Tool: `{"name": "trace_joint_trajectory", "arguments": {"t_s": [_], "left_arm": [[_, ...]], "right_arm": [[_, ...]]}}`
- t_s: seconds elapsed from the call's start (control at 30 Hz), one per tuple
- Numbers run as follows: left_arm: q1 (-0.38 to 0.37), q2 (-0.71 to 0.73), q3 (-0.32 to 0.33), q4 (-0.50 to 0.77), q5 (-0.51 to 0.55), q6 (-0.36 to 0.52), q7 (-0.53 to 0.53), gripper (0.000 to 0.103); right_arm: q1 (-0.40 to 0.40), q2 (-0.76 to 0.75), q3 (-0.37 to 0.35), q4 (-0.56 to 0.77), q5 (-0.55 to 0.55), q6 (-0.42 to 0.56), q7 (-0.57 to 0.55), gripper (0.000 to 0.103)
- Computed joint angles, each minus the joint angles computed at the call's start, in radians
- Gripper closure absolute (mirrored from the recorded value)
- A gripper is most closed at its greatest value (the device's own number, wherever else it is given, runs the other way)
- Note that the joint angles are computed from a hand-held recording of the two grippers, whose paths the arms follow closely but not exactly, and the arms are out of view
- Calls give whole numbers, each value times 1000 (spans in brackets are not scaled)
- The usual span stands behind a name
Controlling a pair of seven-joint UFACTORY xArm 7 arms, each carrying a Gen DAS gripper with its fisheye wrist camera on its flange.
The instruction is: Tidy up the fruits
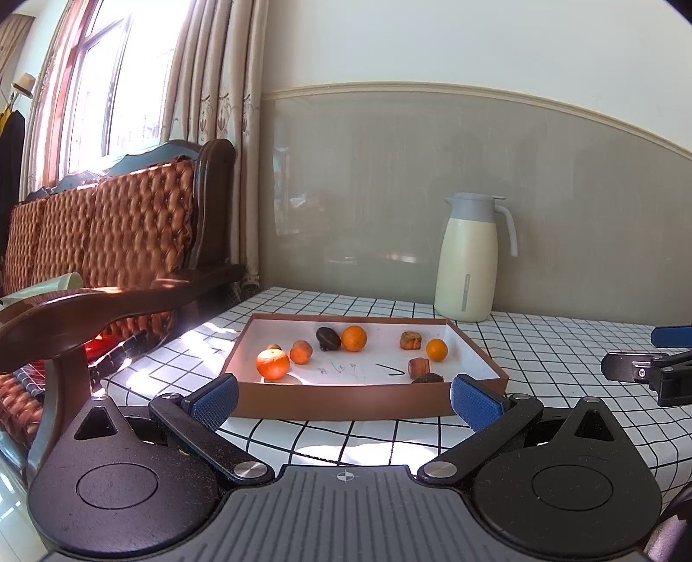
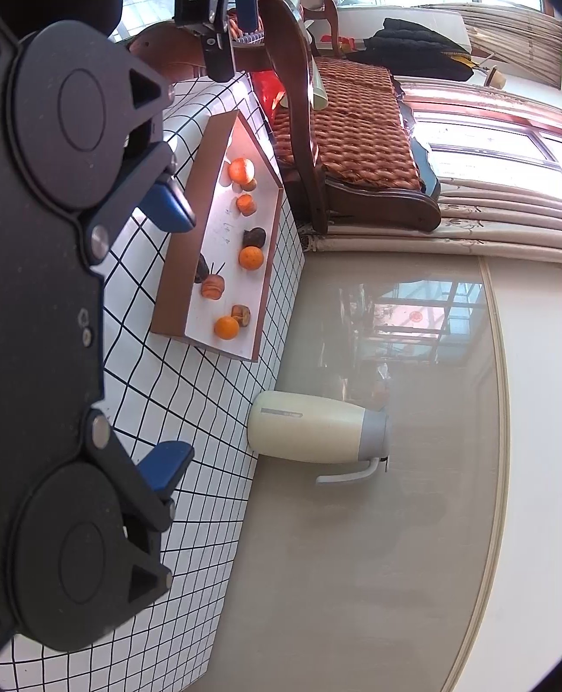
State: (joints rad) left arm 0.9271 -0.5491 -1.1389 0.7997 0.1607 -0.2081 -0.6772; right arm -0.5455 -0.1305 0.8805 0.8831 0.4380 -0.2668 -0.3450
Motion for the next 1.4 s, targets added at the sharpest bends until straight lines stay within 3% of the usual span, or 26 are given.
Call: {"name": "trace_joint_trajectory", "arguments": {"t_s": [0.7, 1.23, 1.4], "left_arm": [[0, -9, -1, -3, -6, -4, -3, 0], [22, -44, -17, 4, -10, 14, -25, 0], [24, -45, -19, -8, 0, -42, -17, 0]], "right_arm": [[-27, 16, 48, 15, 104, -7, -101, 6], [-36, 18, 58, 17, 110, -8, -104, 6], [-31, 20, 54, 17, 109, -9, -106, 6]]}}
